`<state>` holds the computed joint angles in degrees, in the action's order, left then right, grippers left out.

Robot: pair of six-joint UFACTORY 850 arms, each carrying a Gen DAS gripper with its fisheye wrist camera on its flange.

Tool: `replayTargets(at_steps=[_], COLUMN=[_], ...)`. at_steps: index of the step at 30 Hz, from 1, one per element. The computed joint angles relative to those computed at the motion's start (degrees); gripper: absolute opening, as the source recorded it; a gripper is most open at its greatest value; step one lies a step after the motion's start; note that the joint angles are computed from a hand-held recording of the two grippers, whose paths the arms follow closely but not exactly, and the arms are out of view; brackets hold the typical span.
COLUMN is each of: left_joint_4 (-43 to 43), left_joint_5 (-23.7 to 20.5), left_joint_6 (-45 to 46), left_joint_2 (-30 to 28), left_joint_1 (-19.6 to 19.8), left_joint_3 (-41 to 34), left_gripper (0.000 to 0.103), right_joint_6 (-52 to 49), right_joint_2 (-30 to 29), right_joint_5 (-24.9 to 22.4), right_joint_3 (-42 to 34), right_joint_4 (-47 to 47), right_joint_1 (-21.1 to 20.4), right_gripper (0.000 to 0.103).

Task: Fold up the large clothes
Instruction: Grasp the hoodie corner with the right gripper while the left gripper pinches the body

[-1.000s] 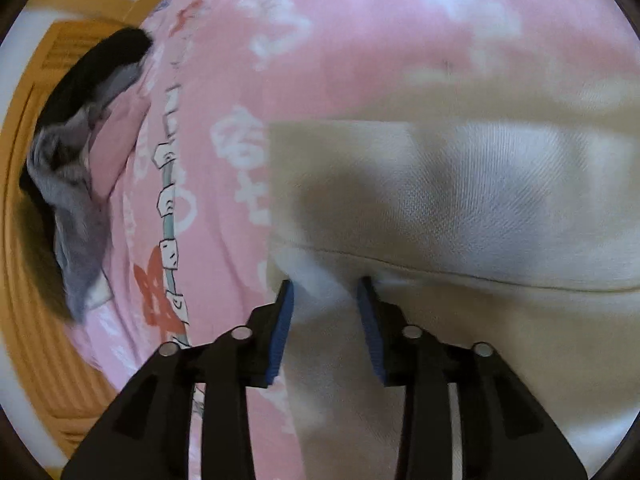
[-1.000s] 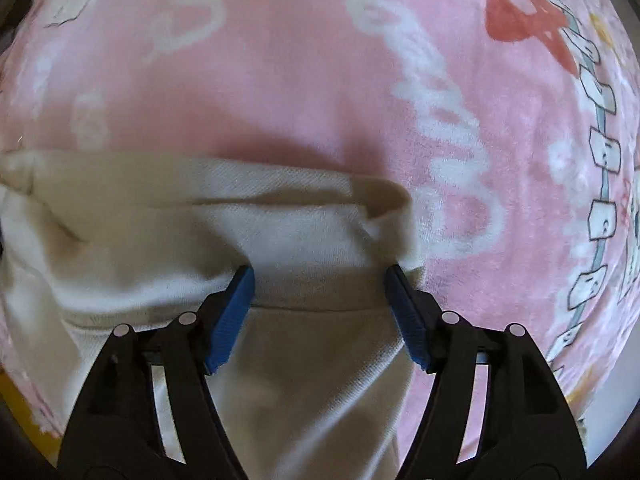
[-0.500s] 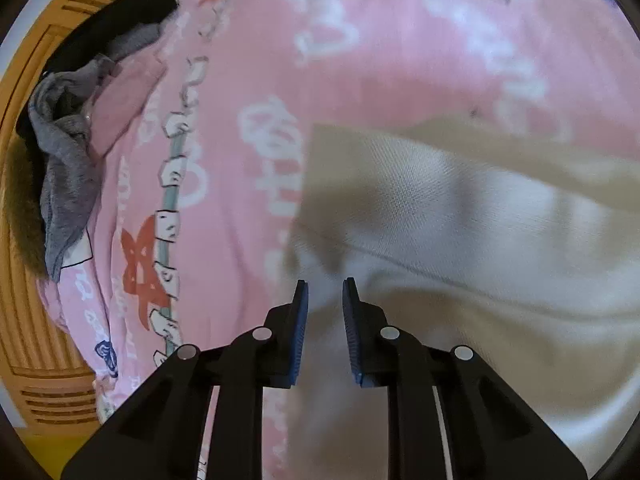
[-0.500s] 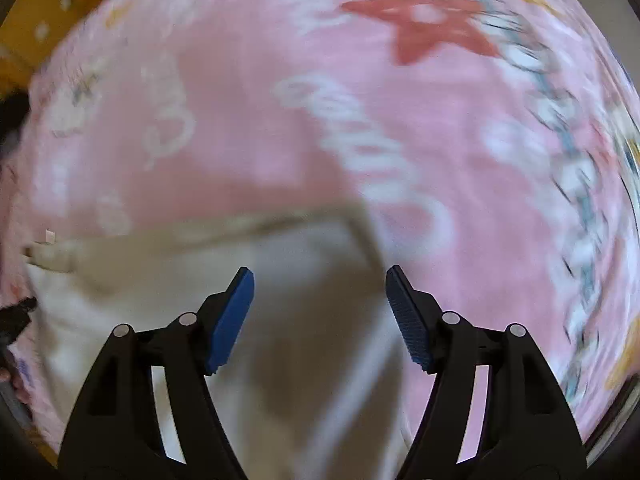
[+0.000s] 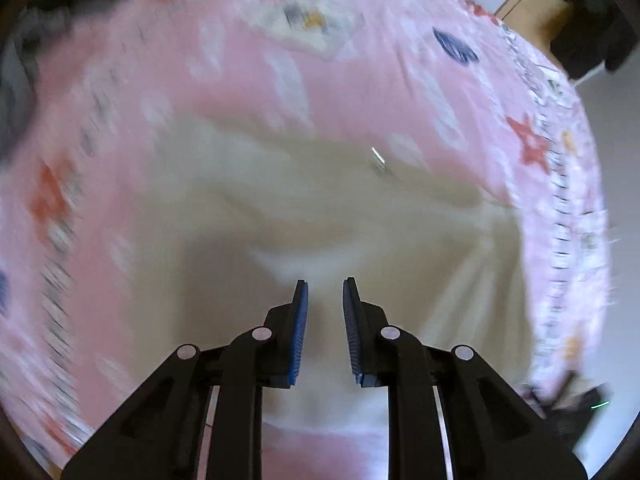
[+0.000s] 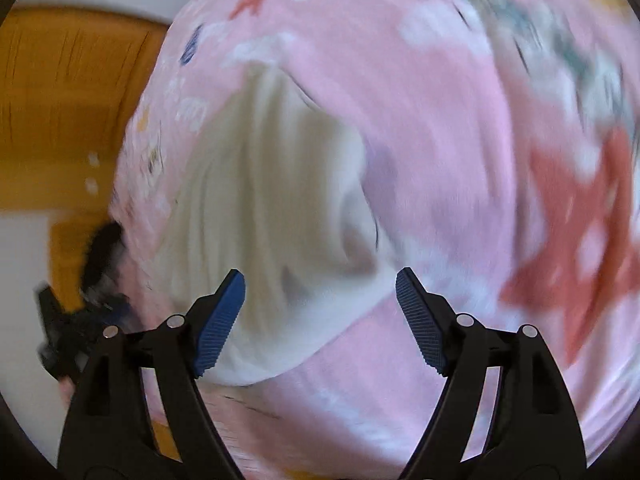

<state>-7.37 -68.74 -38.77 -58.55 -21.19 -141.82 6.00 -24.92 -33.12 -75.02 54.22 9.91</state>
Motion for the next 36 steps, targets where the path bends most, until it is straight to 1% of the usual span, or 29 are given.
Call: replayTargets(at_steps=[1,2,3,4,5,6,7,9,10,11,13,15,16,17,18,19,21,23,25,27,28,29,33,35,36], left_joint_4=[-2.5,-3.8,-5.5,-7.6,-7.9,-7.1,-6.4,-5.2,-4.5,-3.9,-3.2,-4.5,-5.3,-5.8,-6.0,-6.6,-8.3,-14.6,-19.0,-24.2,-26.3,-27.7,-23.3,-22.6,-20.8], left_joint_5=[1.3,1.5,2.0,3.0,2.8,2.2,2.0,2.3,2.3,2.1,1.7,2.2,2.9,3.4,4.1,5.1,6.5,9.7,13.3,17.6,18.7,18.5,18.4,19.7,20.6], left_joint_6=[-0.6,-1.9,-2.3,-2.2,-2.3,-2.4,-2.1,-1.1,-0.3,0.3,1.4,1.7,1.6,1.7,1.2,0.8,1.0,3.9,5.5,8.9,9.5,9.4,9.2,8.6,6.6], left_joint_2=[0.1,-0.3,-0.5,-0.4,-0.9,-1.5,-1.6,-1.5,-1.6,-1.7,-1.7,-0.5,0.8,1.8,3.3,4.9,6.6,7.5,7.0,7.1,7.2,7.3,9.9,12.6,14.0], left_joint_1=[-0.5,-1.0,-1.3,-1.7,-2.2,-3.0,-3.7,-4.4,-4.7,-4.9,-5.1,-4.8,-4.7,-4.5,-4.5,-4.5,-4.4,-3.7,-3.0,-2.4,-2.0,-1.6,-2.7,-2.9,-3.1], left_joint_3=[1.6,2.2,3.4,5.0,4.9,4.6,5.0,6.3,6.4,6.0,5.5,6.6,8.3,9.6,11.6,13.9,17.5,22.3,27.0,31.1,32.0,32.1,32.5,34.5,35.6], left_gripper=[0.017,0.012,0.004,0.002,0.001,0.001,0.001,0.001,0.001,0.001,0.001,0.001,0.001,0.001,0.001,0.001,0.001,0.001,0.001,0.004,0.003,0.003,0.002,0.002,0.002], right_joint_6=[-1.9,-3.2,-3.3,-3.5,-3.2,-0.5,-0.1,-3.1,-6.1,-7.0,-6.6,-7.0,-6.3,-6.2,-6.1,-5.7,-7.4,-7.5,-7.1,-6.3,-4.9,-4.9,-4.2,-3.0,-2.3], right_joint_2=[0.3,0.6,-0.2,-1.4,-2.2,-3.2,-4.0,-5.6,-6.8,-7.7,-9.6,-10.8,-10.8,-10.6,-10.3,-10.1,-9.2,-8.7,-8.1,-7.7,-7.3,-7.3,-7.0,-6.5,-6.5], right_joint_5=[1.2,2.4,3.0,3.0,3.2,3.8,4.5,4.4,3.7,3.3,2.8,2.7,2.7,3.0,2.8,2.6,2.3,2.4,2.9,3.0,3.4,3.7,4.9,5.1,5.0], right_joint_3=[1.6,3.1,3.4,2.9,2.6,2.0,1.6,0.4,-0.2,-0.9,-2.7,-3.4,-3.7,-4.0,-4.4,-4.7,-3.7,-3.7,-4.1,-5.3,-6.4,-7.1,-10.4,-11.7,-12.8], right_joint_4=[4.6,8.3,9.6,10.4,10.8,8.8,8.8,11.7,14.8,15.5,13.7,14.6,13.2,11.3,9.1,8.1,10.9,10.4,8.2,4.5,0.8,-0.5,-6.9,-11.0,-13.3], right_joint_1=[0.1,0.5,1.0,1.3,1.5,1.8,1.8,1.6,1.3,1.1,0.9,0.7,0.8,1.1,1.3,1.3,1.0,1.0,1.5,2.2,2.9,3.3,5.1,6.1,6.7], right_gripper=[0.077,0.077,0.077,0.078,0.081,0.088,0.089,0.089,0.089,0.089,0.089,0.089,0.084,0.076,0.071,0.068,0.063,0.058,0.053,0.051,0.050,0.050,0.048,0.047,0.047])
